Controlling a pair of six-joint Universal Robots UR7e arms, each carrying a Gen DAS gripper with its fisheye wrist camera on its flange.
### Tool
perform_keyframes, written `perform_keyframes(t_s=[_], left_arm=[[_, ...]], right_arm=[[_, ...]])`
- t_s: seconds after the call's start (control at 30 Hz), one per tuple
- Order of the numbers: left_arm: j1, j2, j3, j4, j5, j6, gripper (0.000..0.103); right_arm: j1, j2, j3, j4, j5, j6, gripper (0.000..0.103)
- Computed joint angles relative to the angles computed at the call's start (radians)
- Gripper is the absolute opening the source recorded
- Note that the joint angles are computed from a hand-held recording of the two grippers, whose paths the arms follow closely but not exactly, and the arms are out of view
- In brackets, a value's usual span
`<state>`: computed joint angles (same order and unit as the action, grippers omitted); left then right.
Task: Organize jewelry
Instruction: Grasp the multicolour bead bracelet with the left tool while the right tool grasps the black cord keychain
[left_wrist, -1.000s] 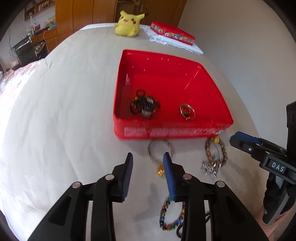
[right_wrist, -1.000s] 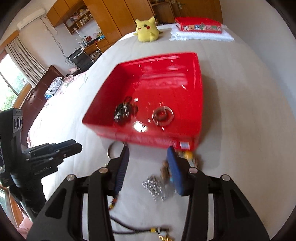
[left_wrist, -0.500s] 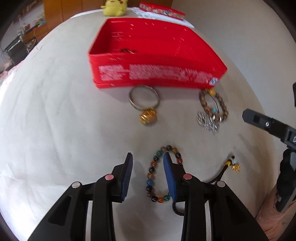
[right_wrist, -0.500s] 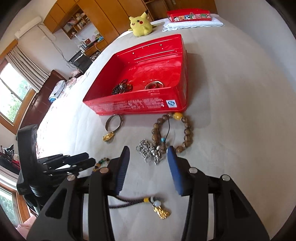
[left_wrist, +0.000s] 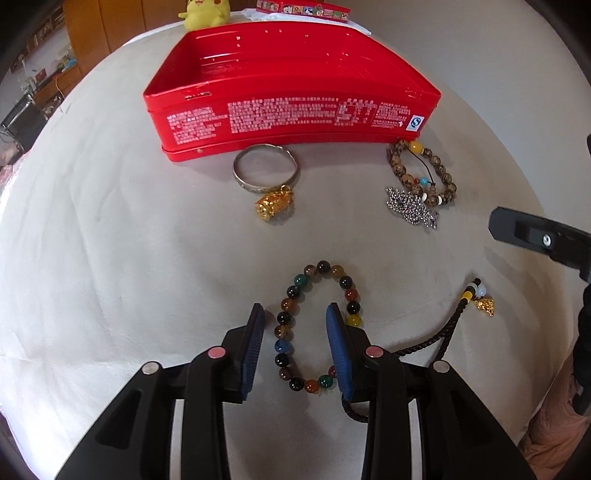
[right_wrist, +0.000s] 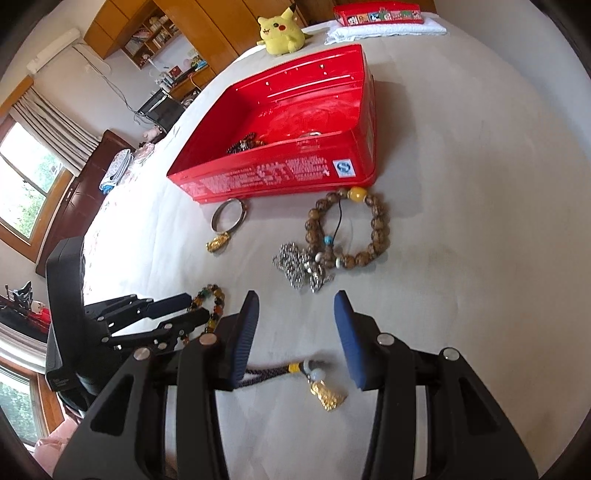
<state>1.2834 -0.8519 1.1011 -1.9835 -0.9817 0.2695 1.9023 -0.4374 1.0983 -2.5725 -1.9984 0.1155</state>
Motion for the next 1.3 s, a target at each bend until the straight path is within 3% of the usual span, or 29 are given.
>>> perform_keyframes(t_s=[0.1, 0.17, 0.2, 0.3, 0.57, 0.7, 0.9, 0.93, 1.1, 1.2, 1.3], left_arm=[[0.001, 0.001, 0.005, -0.02, 0.001, 0.012, 0.024], [0.006, 0.002, -0.001, -0.024, 0.002, -0.001, 0.008], [0.009, 0.01, -0.015, -0.019, -0.002, -0.01, 0.007], [0.027, 0.021, -0.073, 0.044, -0.066, -0.059, 0.007], [0.024, -0.04, 0.0, -0.003, -0.074, -0.07, 0.007], [0.016, -0.093, 0.063, -0.028, -0.088, -0.071, 0.007], [0.019, -0.092, 0.053, -0.016, -0.092, -0.067, 0.007], [0.02, -0.082, 0.043, -0.012, -0.088, -0.068, 0.007], [0.012, -0.065, 0.052, -0.039, -0.024, -0.067, 0.007], [0.018, -0.059, 0.038, -0.025, -0.037, -0.072, 0.007], [0.024, -0.06, 0.023, -0.022, -0.061, -0.072, 0.007]], right_arm=[[-0.001, -0.021, 0.029, 0.016, 0.012, 0.023, 0.043], [-0.001, -0.037, 0.056, 0.027, 0.018, 0.037, 0.043], [0.0, -0.042, 0.063, 0.029, 0.015, 0.038, 0.043], [0.002, -0.059, 0.089, 0.053, -0.01, 0.041, 0.043], [-0.004, -0.073, 0.119, 0.146, -0.044, 0.028, 0.034], [0.014, -0.051, 0.115, 0.154, -0.111, -0.039, 0.033], [0.045, -0.02, 0.108, 0.15, -0.198, -0.132, 0.02], [0.044, -0.02, 0.106, 0.154, -0.192, -0.128, 0.015], [0.025, -0.037, 0.101, 0.149, -0.125, -0.071, 0.014], [0.0, -0.074, 0.135, 0.092, -0.033, -0.022, 0.014], [-0.01, -0.101, 0.155, 0.034, -0.01, -0.009, 0.014]])
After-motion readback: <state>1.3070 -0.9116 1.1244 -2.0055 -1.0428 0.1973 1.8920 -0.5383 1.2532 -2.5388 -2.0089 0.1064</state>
